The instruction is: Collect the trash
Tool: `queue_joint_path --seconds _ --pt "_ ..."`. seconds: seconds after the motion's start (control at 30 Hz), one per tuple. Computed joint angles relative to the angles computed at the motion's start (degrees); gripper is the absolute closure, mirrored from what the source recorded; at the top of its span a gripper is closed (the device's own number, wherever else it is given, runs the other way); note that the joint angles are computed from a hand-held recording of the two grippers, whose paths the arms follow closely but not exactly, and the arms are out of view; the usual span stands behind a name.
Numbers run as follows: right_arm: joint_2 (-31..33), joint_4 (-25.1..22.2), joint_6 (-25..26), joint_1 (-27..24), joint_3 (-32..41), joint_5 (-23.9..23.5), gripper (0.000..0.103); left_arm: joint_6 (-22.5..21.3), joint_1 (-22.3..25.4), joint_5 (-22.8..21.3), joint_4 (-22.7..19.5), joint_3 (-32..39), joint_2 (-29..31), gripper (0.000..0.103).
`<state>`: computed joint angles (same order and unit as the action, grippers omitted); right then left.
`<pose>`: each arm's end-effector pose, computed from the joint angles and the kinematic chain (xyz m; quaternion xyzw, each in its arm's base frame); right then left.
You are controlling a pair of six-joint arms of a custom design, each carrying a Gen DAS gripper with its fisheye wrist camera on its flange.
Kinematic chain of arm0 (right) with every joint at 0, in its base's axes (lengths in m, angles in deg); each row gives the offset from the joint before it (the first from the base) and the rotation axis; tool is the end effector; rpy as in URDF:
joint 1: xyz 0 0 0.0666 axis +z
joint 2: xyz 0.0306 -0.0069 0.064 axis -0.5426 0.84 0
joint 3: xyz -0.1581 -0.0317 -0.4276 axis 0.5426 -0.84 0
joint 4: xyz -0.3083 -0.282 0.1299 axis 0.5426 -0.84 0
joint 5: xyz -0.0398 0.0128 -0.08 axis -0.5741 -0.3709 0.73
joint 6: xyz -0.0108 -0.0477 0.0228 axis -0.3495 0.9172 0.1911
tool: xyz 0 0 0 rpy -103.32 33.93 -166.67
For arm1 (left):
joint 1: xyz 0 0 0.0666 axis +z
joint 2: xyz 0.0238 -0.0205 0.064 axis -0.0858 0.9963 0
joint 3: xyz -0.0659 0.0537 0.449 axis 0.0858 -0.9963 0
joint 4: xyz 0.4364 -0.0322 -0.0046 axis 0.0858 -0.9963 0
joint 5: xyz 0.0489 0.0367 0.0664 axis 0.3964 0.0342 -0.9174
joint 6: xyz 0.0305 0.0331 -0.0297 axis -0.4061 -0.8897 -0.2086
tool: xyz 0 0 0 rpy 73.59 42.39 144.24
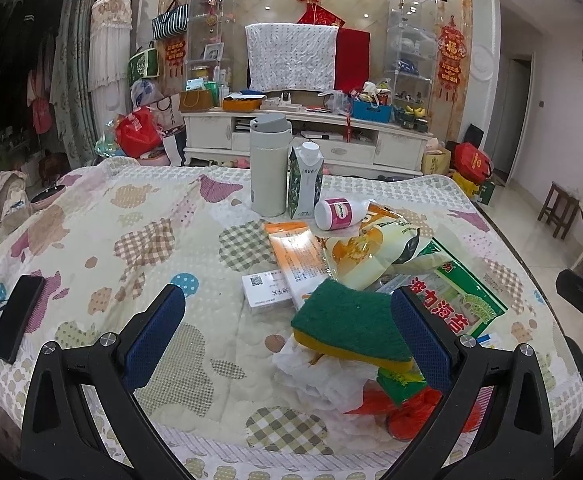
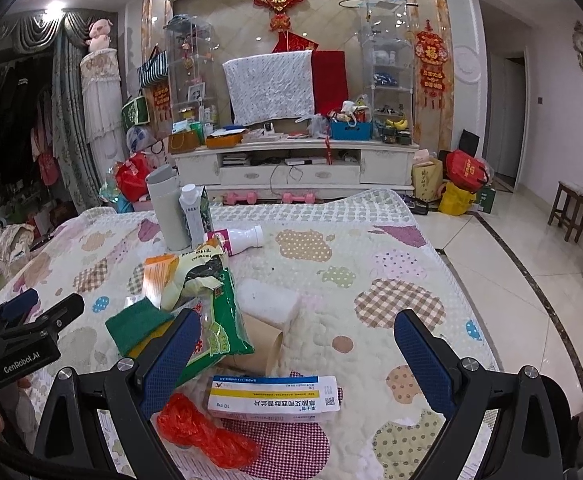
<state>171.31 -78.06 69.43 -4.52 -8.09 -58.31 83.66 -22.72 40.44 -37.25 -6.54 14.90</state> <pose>0.5401 0.2799 0.3891 -0.0527 0.8770 0.0532 0.4746 0.5430 -0.1632 0.3556 -0.0654 0.8776 -0.0035 0.4748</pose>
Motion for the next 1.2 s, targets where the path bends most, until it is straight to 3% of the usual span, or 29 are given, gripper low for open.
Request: queue_joint_path --seconds 0.23,0.47,0.73,1.03,1.2 --pt "0.8 -2.8 -0.4 -1.1 0.5 -3.5 0.007 -0.1 1.0 1.2 -0.9 -0.2 0.0 0.001" --pt "2.0 -6.6 2.2 -1.7 0.8 -5.4 0.007 -3.0 5.0 8.4 -3.2 -2.0 -0.5 0.001" --pt "2.8 -7.0 1.6 -3.4 -1.0 -12.3 0.007 -5.0 6.2 17.9 -6.1 -0.8 0.6 0.001" --pt "3.5 -7.3 0.8 -4.5 -1.7 -15.6 0.007 -0.7 5.5 28.7 -7.2 4.7 4.7 0.001" --pt "4.6 -7.4 1.4 -4.4 -0.9 -18.0 0.007 0.9 6.1 28.0 -8.4 7.6 7.0 0.001"
